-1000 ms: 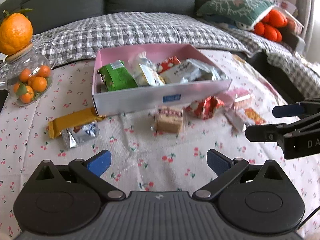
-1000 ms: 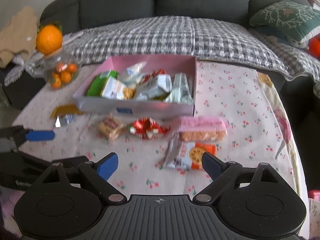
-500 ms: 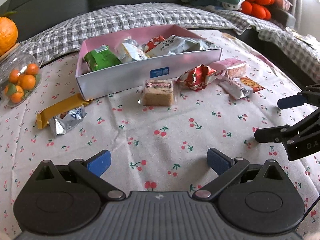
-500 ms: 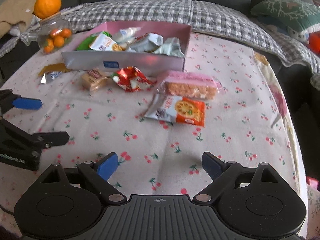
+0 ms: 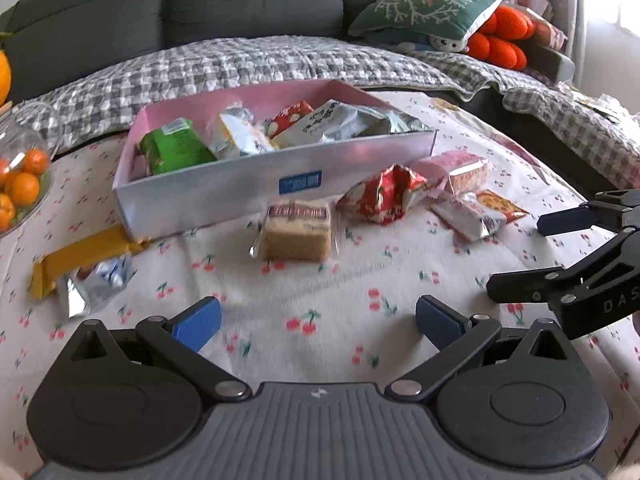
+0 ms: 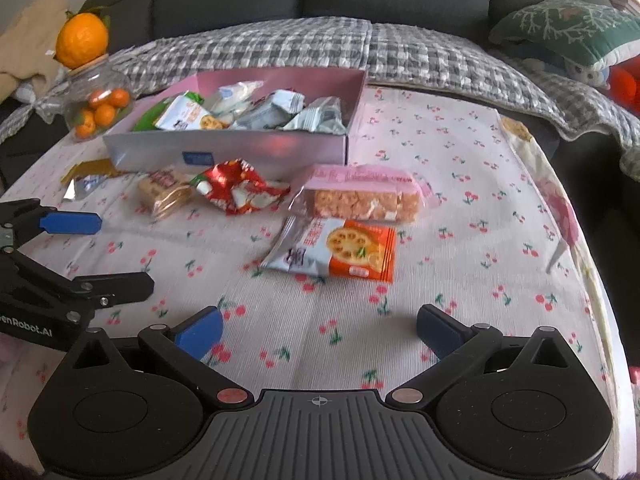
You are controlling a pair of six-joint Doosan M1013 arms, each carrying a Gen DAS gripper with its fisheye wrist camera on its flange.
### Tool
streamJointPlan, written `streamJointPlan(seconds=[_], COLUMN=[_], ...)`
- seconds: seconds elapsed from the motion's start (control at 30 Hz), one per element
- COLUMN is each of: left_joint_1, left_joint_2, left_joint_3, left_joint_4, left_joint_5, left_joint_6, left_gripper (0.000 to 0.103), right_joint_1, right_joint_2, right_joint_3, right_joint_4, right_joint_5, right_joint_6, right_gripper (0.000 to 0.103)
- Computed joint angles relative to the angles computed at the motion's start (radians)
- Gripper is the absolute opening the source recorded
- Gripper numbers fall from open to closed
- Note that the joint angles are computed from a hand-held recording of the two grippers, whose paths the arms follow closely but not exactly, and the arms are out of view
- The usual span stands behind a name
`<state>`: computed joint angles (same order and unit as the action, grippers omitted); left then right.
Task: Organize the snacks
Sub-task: 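Grasp the square wrapped cake with the left gripper while the right grasps the orange lotus-biscuit packet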
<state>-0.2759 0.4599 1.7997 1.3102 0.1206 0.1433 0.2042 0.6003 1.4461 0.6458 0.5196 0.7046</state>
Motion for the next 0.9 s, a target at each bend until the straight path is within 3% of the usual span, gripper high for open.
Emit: streamJointPlan(seconds=[0.1,0.37,0.5,0.7,0.8,0.9], left_joint_1=[0.003,0.006,0.008,0.003,0.005,0.009], left_joint_2=[0.012,0.033,0.037,0.038,0.037,0.031], left_joint_3=[-0.015,-0.057,-0.07,-0.079,-0.081,-0.073], left_joint_4=[0.05,-0.12,-0.192,-0.119,-0.111,-0.085], left_joint_5=[-0.004,0.024,0.015,0.042,0.049,0.04], left_joint_6=[-0.045,0.106,0.178,0.098,0.08,0.037], left_gripper=[0.103,0.101,0.086,0.057,0.048,0.041], right_joint_1=[0.006,0.015,0.018,0.018,0.016,0.013], right_joint_2=[0.012,0.038,0.044,0.045,0.043,0.042], right_joint_3=[-0.017,-0.055,-0.065,-0.069,-0.069,-0.077], right_joint_4=[-0.018,-0.076,-0.092,-0.099,-0.077,-0.051], right_joint_5=[-0.012,-0.037,-0.036,-0.03,-0.024,0.003], right_joint_6=[0.033,0.129,0.148,0.153,0.124,0.081], right_gripper=[0.103,0.103,0.103,0.103,0.098,0.083])
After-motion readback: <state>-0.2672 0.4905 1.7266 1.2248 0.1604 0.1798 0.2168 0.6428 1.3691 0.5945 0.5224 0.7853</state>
